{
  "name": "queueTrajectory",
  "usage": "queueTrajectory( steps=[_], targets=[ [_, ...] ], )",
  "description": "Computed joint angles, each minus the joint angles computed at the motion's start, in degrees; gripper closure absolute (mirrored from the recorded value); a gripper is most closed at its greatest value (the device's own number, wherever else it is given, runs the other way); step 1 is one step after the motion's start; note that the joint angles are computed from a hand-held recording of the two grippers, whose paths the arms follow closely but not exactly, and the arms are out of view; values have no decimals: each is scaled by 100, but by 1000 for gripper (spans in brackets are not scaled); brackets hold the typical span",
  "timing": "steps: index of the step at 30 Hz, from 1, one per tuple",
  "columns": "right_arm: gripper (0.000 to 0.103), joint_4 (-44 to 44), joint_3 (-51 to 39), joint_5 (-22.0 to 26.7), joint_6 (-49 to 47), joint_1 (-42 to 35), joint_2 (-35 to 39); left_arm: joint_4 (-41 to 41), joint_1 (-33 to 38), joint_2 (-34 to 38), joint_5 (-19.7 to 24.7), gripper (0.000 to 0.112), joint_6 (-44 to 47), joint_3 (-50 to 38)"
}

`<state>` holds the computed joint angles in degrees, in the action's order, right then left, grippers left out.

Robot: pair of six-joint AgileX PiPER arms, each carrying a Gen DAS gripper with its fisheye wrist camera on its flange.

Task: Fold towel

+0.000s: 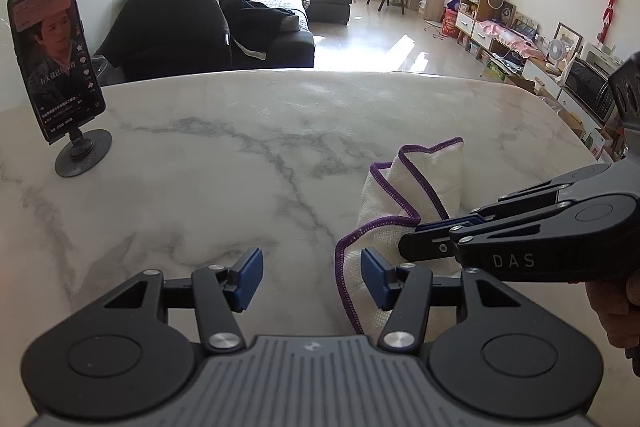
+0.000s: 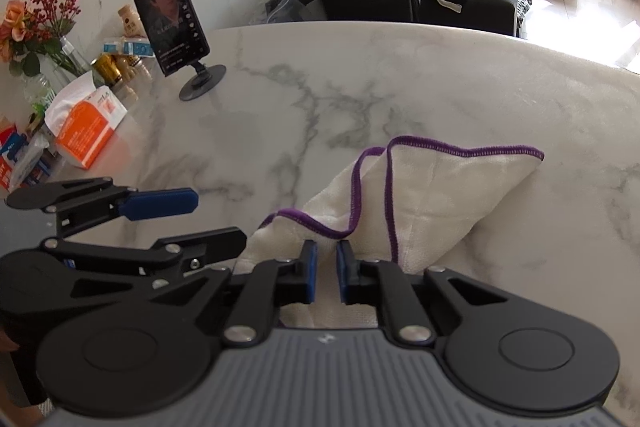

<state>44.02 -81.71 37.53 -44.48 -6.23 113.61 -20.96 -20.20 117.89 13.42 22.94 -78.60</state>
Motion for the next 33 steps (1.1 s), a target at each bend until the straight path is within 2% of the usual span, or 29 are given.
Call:
queueTrajectory(
  steps=[8,16,19,21,22,25,33],
  targets=[
    [100,284,227,-89,-313,-69,-253,34,-32,-89,-64,57,-11,82],
    [99,343,401,-162,-345,-171,-460,-148,-47,-208,-123,57,171,226],
    [93,267,437,-175,-248,-186,-491,-108,-59,-247,-151,56,124,276],
    [91,206,466,-193,-176,-190,-507,-89,-63,-267,-168,51,100,297],
    [85,175,480,-202,-139,-193,-515,-96,-61,-271,-174,47,104,299],
    [84,115,548,-249,-72,-203,-550,-151,-61,-322,-232,41,168,379],
    [80,206,799,-365,-203,-241,-696,-231,-42,-426,-263,40,234,509]
  ],
)
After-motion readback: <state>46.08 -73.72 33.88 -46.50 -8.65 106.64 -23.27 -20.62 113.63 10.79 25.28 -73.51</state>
